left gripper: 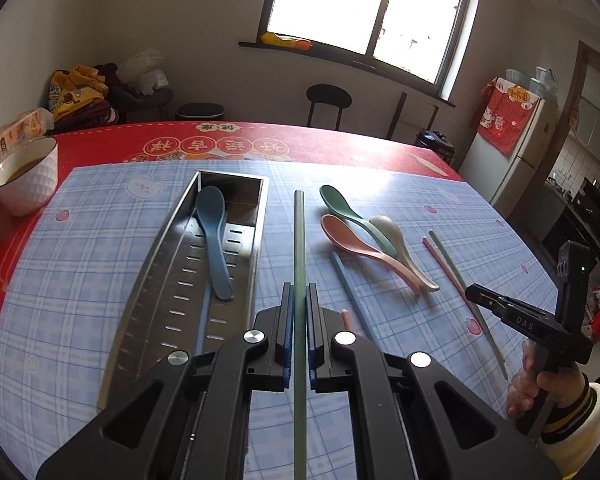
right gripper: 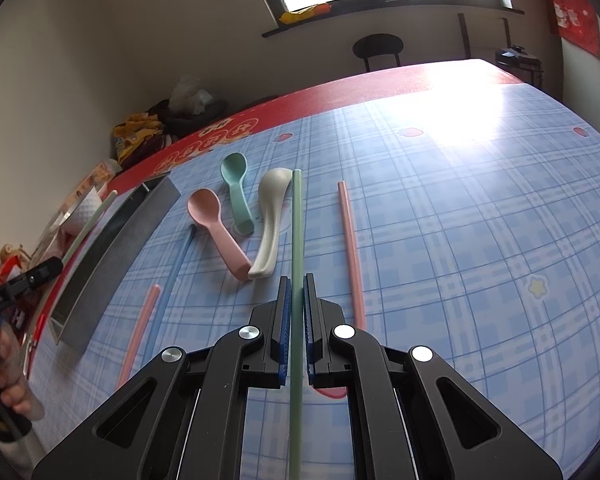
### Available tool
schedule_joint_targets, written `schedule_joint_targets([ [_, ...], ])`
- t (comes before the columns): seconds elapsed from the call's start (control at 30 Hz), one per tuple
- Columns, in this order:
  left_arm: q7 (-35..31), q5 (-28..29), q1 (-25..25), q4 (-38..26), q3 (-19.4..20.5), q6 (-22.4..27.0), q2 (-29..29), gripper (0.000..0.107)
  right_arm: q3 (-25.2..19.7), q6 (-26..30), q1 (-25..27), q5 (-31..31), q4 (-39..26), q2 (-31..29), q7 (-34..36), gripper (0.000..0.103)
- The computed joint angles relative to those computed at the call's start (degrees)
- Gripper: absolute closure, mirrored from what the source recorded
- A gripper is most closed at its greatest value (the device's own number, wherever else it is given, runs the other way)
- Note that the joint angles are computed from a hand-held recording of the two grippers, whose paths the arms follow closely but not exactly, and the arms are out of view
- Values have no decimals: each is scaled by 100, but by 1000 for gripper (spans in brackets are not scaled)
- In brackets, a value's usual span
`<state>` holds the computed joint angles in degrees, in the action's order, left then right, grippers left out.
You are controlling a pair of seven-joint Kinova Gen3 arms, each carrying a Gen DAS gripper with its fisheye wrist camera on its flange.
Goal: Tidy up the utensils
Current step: 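Carry the green chopstick into the steel tray and open the left gripper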
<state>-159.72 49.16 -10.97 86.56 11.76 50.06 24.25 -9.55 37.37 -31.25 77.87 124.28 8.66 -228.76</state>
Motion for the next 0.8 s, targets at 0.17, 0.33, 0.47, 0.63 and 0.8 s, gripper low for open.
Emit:
schedule_joint_targets([
  [0.17, 628, -517, 215, -711, -130, 89, 325, 102, -1, 10, 4, 7, 6, 4, -36, 97],
  [0.33, 1576, -1347, 532, -1493, -209, 306, 794, 102, 3, 55, -11, -82, -35, 22, 40, 97],
  [0.47, 1935, -1723, 588, -1930, -85, 557, 1093, 102, 9, 81, -25, -100, -34, 29, 8, 97],
  [0.63, 2263, -2022, 708, -2198, -41, 649, 1284, 102, 23, 39, -13, -177, -70, 34, 151, 97],
  [0.8, 2436, -2332, 836, -2390, -42, 756, 1401, 102, 41, 28, -22, -187, -87, 48, 149, 97],
])
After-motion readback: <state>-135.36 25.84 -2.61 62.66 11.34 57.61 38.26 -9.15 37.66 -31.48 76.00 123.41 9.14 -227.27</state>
